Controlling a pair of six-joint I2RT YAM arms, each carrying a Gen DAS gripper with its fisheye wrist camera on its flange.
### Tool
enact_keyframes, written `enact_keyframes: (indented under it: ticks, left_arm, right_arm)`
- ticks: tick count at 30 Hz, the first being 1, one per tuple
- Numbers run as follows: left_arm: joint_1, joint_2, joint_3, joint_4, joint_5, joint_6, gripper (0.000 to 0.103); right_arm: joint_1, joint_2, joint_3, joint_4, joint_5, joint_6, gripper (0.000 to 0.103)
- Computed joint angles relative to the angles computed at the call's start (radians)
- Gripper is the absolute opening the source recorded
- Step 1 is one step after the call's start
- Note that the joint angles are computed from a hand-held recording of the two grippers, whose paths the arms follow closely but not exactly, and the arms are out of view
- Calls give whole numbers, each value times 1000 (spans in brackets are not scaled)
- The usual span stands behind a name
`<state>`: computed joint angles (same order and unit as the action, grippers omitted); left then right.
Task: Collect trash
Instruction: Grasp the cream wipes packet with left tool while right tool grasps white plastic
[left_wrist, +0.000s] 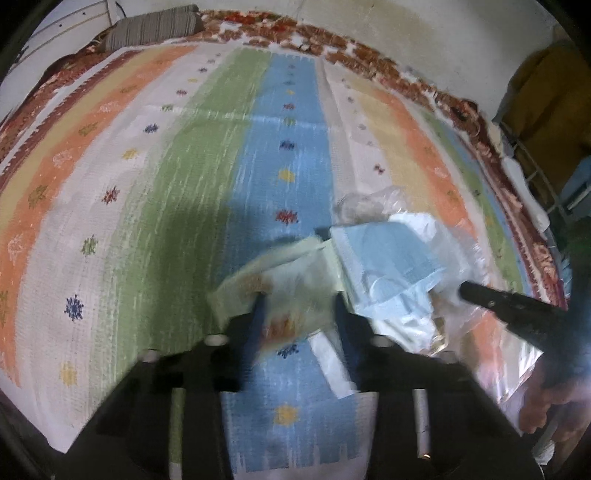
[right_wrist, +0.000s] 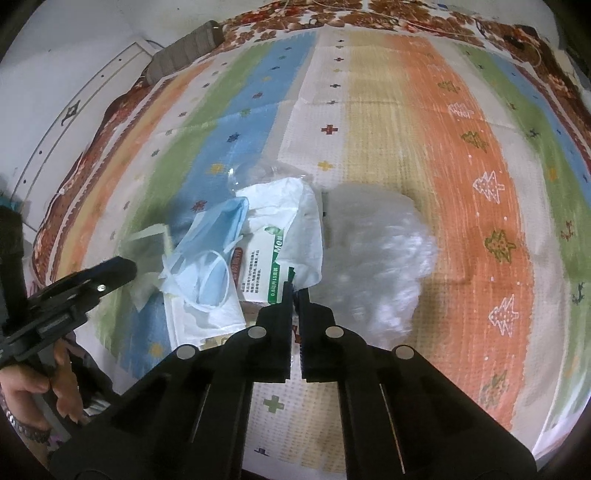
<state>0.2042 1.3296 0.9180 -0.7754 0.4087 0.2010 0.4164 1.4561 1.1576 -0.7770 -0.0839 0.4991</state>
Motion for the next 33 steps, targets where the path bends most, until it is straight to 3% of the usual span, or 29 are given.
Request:
enact_keyframes:
  ticks: [2, 5, 16, 23, 26, 28, 30, 33]
  left_arm:
    - [-4, 1, -5, -2, 2, 6, 5]
    - [-13, -12, -6, -3, -8, 13, 0]
    - [-6, -38, 58, -63, -4, -20, 0]
    - [51, -30, 91, -71, 56, -12, 0]
    - [63, -6, 91, -64, 50, 1, 6]
    - [68, 11, 95, -60, 45, 2, 17]
    - [76, 26, 102, -51, 50, -7, 37]
    - [85, 58, 120, -35, 75, -30, 50]
  right_arm:
    - [1, -3, 4, -3, 5, -1, 0]
    - [7, -7, 10, -9, 8, -5, 0]
    - [58, -29, 68, -57, 49, -1, 0]
    - [90, -51, 123, -94, 78, 3, 0]
    - [96, -50, 139, -101, 88, 1, 0]
    - [97, -52, 144, -103, 87, 3, 0]
    - [101, -52, 152, -107, 90, 3, 0]
    - [111, -52, 169, -123, 104, -1, 0]
